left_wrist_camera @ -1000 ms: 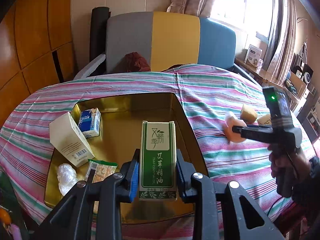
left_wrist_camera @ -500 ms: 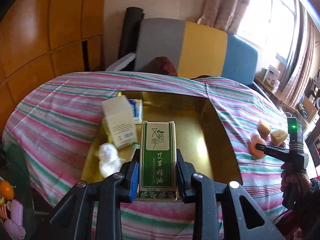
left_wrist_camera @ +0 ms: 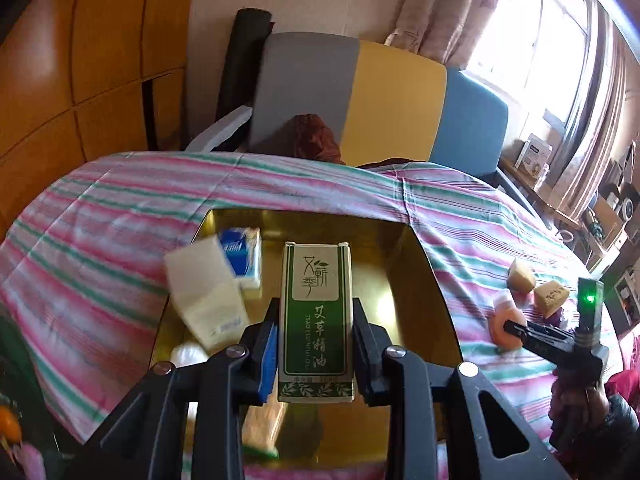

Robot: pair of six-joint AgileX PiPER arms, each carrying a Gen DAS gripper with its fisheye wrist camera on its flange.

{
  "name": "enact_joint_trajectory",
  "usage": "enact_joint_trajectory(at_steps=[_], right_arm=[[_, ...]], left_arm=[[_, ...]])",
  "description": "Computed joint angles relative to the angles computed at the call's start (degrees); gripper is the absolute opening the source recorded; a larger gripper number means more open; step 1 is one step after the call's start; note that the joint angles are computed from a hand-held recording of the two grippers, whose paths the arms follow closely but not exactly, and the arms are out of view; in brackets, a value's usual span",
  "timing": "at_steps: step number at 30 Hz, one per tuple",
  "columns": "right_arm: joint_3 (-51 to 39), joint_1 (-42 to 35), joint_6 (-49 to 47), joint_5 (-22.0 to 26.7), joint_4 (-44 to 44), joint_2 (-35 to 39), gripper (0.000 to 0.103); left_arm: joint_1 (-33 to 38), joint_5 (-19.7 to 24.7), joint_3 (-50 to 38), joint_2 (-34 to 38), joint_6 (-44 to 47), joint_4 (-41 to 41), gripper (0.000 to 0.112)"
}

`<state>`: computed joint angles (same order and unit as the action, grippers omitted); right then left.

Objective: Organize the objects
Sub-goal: 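Lower the green box into the gold tray and open the left gripper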

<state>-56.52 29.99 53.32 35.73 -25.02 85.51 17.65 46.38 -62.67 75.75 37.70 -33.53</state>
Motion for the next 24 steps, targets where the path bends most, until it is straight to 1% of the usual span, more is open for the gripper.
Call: enact_joint_trajectory(at_steps=[3, 5, 6, 8, 10, 11, 15, 16, 17, 19, 20, 21, 22, 24], right_arm=[[0.49, -0.29, -0.24, -0.67, 0.61, -0.32, 0.042], [0.76, -0.53, -0.57, -1.08, 1.14, -0.55, 0.042], [0.93, -0.74, -0.92, -1.32, 1.51, -0.67, 0.042], [1.07, -1.13, -1.59, -1.68, 2.32, -0.78, 0.042], [1.09, -1.5, -2.44, -1.89, 3.05, -0.83, 0.042], [1.13, -1.67, -2.74, -2.04, 3.28, -0.84, 0.042], [1.37, -2.32, -4.0, -2.66, 4.69, -1.03, 0.042], [1.44, -2.35, -4.17, -2.79, 4.87, -1.02, 0.042], [1.47, -2.43, -4.36, -2.89, 5.02, -1.0, 0.042], [1.39, -2.45, -4.53, -2.79, 5.02, -0.93, 0.042], [1.31, -2.42, -4.49, -2.68, 4.94, -0.91, 0.042], [1.31, -2.38, -4.37, -2.63, 4.8, -0.89, 0.042], [1.32, -2.4, -4.31, -2.62, 4.72, -0.87, 0.042], [1.06, -2.37, -4.21, -2.42, 4.56, -0.67, 0.042]], left_arm=[[-6.07, -3.42, -4.71, 5.8, -6.16, 5.93, 0.03], [-9.81, -4.73, -8.8, 10.96, -11.33, 12.04, 0.031], [-10.9, -4.42, -10.93, 13.47, -13.85, 13.97, 0.031], [-12.63, -2.13, -16.49, 19.3, -17.68, 17.08, 0.031], [-13.7, -1.32, -20.98, 24.16, -22.01, 20.55, 0.031], [-14.28, 0.71, -24.61, 27.67, -23.55, 22.42, 0.031], [-15.77, 2.35, -30.55, 34.52, -28.15, 28.46, 0.031], [-15.65, 2.64, -31.77, 36.0, -29.0, 29.39, 0.034], [-15.48, 2.98, -32.82, 37.31, -28.72, 29.22, 0.036], [-15.35, 3.86, -34.27, 38.89, -28.74, 29.72, 0.047], [-15.14, 3.62, -34.21, 38.87, -29.13, 29.72, 0.048], [-14.63, 3.49, -33.95, 38.52, -28.28, 28.34, 0.05], [-14.32, 3.23, -33.27, 37.71, -27.8, 27.46, 0.056], [-14.04, 1.8, -30.74, 34.95, -26.44, 26.26, 0.062]])
